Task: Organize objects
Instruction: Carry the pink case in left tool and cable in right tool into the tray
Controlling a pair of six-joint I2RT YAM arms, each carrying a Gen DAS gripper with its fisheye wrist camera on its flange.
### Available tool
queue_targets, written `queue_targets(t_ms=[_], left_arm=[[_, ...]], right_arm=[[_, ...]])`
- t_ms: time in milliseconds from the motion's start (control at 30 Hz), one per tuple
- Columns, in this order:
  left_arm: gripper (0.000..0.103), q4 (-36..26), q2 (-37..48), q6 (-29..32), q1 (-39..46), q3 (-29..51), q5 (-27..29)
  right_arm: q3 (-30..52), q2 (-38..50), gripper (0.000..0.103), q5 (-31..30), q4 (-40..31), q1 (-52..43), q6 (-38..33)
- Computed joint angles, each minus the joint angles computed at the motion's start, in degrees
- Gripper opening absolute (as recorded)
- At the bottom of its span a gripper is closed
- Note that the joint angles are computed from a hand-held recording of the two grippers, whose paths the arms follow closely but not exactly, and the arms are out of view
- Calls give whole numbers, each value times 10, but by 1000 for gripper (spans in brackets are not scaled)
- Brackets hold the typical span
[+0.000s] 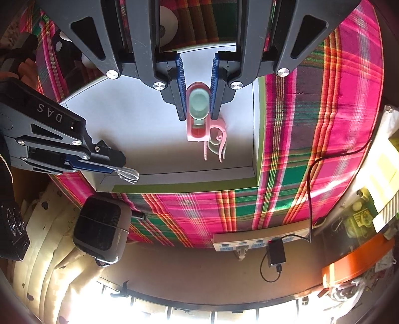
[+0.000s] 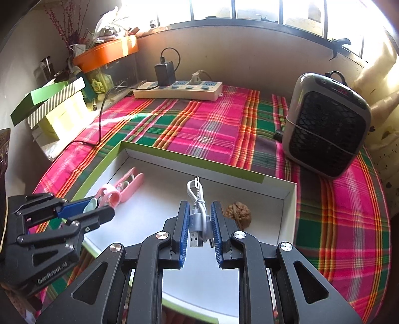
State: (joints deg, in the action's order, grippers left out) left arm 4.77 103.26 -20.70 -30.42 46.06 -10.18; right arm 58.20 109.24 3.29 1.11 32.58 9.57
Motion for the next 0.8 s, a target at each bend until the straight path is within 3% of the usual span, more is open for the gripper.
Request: queue_targets(t_ms=[800], left_arm=[[16,0,41,2,13,24,5]], right_arm=[[101,92,19,-7,-55,-14,5]])
